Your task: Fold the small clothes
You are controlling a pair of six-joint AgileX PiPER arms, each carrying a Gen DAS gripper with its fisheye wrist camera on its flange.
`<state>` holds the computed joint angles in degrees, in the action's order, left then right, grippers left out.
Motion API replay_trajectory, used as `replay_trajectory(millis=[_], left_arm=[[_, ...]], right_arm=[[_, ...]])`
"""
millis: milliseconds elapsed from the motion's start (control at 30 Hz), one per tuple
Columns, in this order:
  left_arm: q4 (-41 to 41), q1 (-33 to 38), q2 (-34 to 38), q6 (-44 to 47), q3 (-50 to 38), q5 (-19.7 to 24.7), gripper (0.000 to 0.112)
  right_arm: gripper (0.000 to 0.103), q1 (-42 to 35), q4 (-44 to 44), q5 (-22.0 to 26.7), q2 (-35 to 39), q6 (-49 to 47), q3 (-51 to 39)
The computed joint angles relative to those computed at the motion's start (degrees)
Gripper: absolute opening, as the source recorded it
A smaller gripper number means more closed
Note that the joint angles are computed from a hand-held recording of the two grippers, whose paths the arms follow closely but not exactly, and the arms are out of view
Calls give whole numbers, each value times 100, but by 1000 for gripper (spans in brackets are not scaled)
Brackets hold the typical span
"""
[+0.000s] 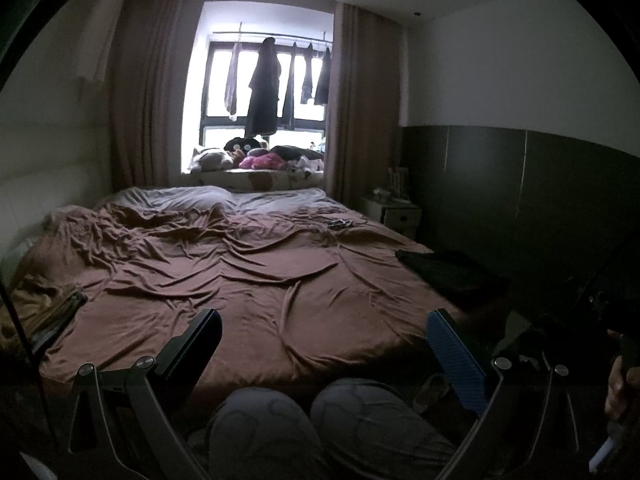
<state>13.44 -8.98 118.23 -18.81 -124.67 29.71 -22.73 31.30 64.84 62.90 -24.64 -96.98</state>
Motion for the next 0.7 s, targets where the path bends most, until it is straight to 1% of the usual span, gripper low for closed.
replay_trajectory(millis=[700], left_arm=[[22, -5, -8, -29, 5, 13, 103]], right_arm=[[103, -126, 98, 31, 57, -154, -20]])
